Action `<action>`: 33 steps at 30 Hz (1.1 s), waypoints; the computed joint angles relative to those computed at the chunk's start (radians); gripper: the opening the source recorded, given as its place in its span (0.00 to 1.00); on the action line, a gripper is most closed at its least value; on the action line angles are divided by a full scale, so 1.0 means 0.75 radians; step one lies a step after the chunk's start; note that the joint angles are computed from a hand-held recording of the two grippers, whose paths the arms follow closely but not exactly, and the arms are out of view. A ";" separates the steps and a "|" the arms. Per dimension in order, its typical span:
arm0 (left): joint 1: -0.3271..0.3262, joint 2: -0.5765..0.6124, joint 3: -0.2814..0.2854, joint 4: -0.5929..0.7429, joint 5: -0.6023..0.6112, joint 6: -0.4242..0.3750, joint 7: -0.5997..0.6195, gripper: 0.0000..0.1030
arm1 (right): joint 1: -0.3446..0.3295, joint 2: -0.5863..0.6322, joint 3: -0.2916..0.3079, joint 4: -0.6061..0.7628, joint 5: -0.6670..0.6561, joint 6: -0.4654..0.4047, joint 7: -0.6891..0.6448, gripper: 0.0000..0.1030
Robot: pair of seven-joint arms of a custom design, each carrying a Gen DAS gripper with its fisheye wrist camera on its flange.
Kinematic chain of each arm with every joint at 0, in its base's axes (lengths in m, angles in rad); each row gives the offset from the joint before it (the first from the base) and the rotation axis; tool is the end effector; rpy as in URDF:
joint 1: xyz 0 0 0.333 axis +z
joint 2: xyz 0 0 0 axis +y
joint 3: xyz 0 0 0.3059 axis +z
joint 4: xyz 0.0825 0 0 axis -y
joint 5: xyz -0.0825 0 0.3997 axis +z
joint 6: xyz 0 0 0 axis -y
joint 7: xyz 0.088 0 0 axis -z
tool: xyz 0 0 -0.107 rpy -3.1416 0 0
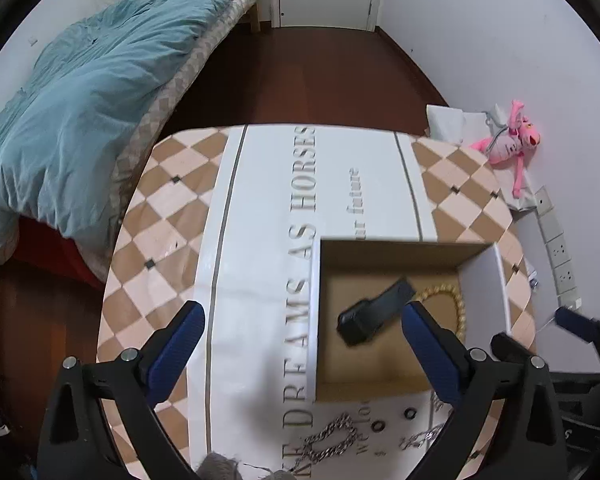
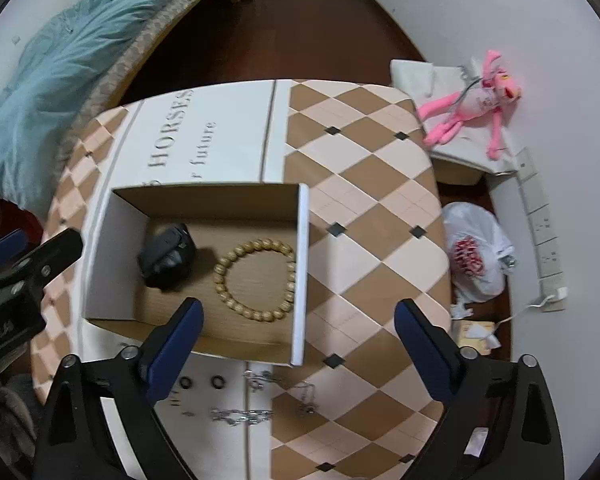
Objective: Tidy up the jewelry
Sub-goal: 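Lower both held items into the cardboard box and open both tools, then withdraw both tools from the box back over the jewelry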
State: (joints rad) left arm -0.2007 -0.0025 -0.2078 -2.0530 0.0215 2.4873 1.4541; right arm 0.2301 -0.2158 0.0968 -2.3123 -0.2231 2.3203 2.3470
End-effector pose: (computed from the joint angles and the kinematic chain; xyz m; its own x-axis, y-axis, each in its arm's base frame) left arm 0.5500 -0.2383 0.4681 -0.3075 -0.9511 0.0298 -0.8663 0.2668 -0.4222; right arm 0.4860 0.1615 0.4354 -0.3110 -0.9504 0.0085 -0.9094 0.2950 -0.2931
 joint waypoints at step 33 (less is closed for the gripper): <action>-0.014 -0.574 -0.005 -0.389 -0.053 0.136 -0.004 0.98 | 0.028 -0.587 0.186 -0.218 -0.187 -0.099 0.342 0.96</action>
State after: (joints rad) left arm -0.2109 -0.4330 -0.2117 -2.3444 -0.0182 2.5894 1.4512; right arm 0.2508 -0.6564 0.2362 -2.4755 -0.3637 2.2460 2.6034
